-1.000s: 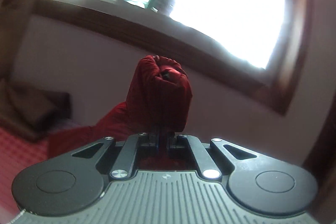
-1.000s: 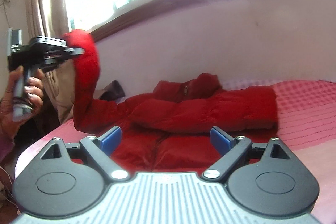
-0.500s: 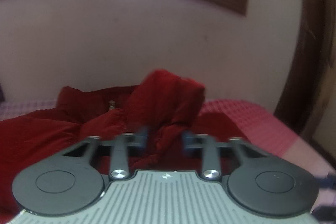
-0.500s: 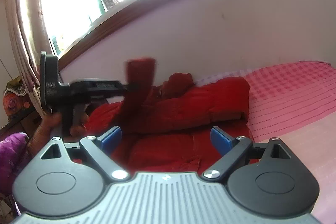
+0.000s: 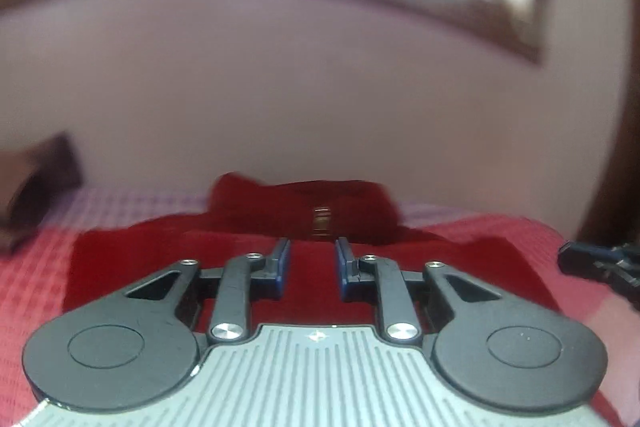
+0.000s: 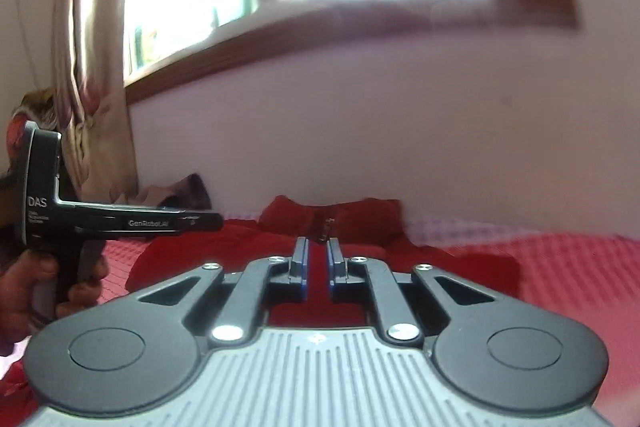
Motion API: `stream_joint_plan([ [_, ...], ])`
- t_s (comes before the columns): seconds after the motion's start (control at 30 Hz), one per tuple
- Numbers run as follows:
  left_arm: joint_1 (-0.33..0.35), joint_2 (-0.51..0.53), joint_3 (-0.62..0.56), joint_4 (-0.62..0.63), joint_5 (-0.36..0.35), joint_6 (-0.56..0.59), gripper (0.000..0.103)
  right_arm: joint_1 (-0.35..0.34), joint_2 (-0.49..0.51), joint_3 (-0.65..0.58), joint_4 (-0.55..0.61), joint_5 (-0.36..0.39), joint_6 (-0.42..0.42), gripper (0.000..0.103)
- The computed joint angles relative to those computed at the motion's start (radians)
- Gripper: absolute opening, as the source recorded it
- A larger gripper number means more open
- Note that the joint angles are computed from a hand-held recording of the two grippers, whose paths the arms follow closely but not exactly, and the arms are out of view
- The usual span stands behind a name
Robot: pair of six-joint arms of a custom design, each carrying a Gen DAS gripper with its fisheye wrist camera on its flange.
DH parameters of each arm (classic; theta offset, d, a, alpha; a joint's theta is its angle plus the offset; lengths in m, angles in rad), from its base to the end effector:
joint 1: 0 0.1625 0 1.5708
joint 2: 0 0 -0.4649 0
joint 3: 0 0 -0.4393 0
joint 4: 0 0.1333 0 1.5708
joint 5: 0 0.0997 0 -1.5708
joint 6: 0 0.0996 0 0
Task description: Fold large clothes
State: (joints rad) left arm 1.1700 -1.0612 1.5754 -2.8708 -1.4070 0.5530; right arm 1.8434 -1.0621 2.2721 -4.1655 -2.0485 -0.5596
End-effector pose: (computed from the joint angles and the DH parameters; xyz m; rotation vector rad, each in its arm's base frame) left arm -0.1546 -0.7482 0.3533 1.1641 2.4543 -1.1049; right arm 0.2154 -0.4453 0.2391 0.4426 -2.0091 1.5849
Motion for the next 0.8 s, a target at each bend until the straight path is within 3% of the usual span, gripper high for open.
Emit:
stream_joint_plan([
  [0.13,0.016,0.055,-0.067,-0.034,0.039,0.023,0.023,-0.028,0.041,-0.142,0.184,-0.035,-0.044,0.009],
  [0.27,0.021,0.106,-0.105,-0.043,0.115,0.072,0.023,-0.058,0.093,-0.232,0.311,-0.128,-0.057,0.009],
  [0.47,0.066,0.157,-0.196,0.065,0.151,-0.036,0.024,-0.103,0.101,-0.218,0.322,-0.130,-0.019,0.008],
  [0.6,0.098,0.174,-0.248,0.151,0.136,-0.124,0.015,-0.127,0.088,-0.210,0.365,-0.113,0.018,0.005],
  [0.8,0.101,0.185,-0.250,0.142,0.164,-0.090,0.011,-0.155,0.094,-0.217,0.398,-0.092,0.074,0.004],
])
